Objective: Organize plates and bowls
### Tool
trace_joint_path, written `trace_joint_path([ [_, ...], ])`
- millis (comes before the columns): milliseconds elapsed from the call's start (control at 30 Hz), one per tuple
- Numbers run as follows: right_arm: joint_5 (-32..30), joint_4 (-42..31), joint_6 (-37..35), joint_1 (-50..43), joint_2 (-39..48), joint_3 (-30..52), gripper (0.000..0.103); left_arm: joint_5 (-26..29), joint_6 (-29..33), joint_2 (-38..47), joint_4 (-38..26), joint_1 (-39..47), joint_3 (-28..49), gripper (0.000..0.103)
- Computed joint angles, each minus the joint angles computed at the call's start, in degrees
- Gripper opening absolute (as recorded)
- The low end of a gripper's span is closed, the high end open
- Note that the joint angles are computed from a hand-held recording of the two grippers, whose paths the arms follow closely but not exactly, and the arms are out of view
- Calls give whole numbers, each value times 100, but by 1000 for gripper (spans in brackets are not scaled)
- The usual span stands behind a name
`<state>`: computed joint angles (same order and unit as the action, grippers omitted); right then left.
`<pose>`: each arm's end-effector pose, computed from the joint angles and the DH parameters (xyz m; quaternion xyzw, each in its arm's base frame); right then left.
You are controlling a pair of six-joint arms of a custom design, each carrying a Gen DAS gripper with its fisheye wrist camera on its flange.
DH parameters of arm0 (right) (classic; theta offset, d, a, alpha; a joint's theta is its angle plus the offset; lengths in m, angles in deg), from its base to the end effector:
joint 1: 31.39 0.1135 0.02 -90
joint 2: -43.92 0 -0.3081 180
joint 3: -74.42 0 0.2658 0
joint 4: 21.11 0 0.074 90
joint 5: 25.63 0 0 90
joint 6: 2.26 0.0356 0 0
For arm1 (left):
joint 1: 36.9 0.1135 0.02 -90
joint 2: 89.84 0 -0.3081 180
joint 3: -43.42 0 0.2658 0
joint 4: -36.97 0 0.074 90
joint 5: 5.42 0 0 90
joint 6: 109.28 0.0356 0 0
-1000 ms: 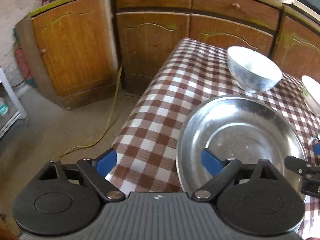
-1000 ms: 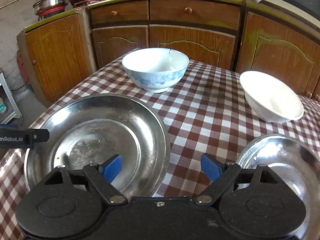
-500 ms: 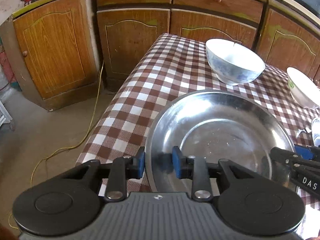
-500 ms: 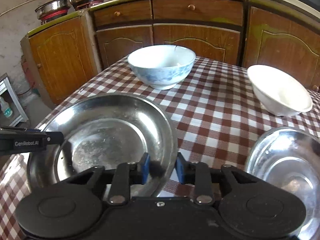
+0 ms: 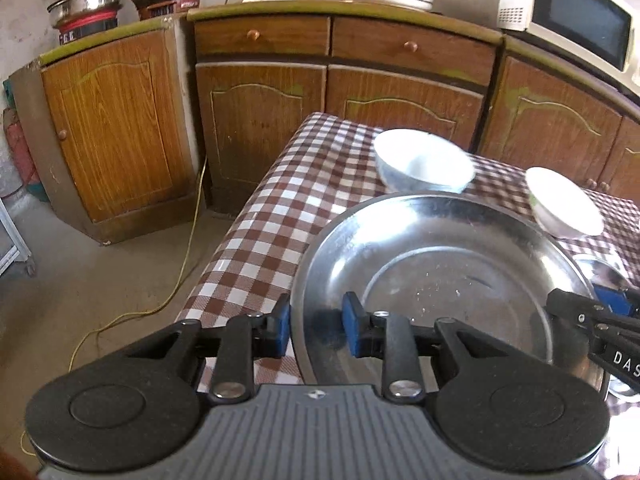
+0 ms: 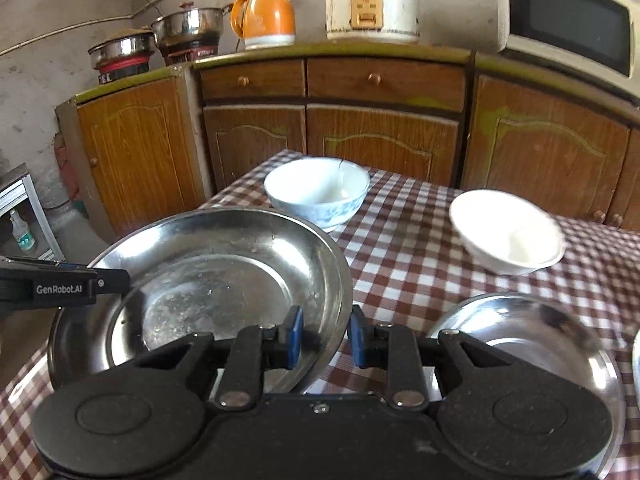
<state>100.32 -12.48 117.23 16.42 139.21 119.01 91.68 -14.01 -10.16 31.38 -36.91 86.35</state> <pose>0.2123 0.2031 0.1457 -0.0146 0.8781 0.0211 0.4779 0.2586 -0.0044 0.1839 0.0670 0.9109 -0.0381 0.4054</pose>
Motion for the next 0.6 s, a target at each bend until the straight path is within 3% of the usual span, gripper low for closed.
trace_joint_path([
  [200,563,-746,458,496,-994,-428,32,-346,-182,-914,-620,-506,-197,28],
  [600,1773,-3179,2015,1737,-2480,-570,32,-824,-814,-2114,-1467,-1476,-491,29],
])
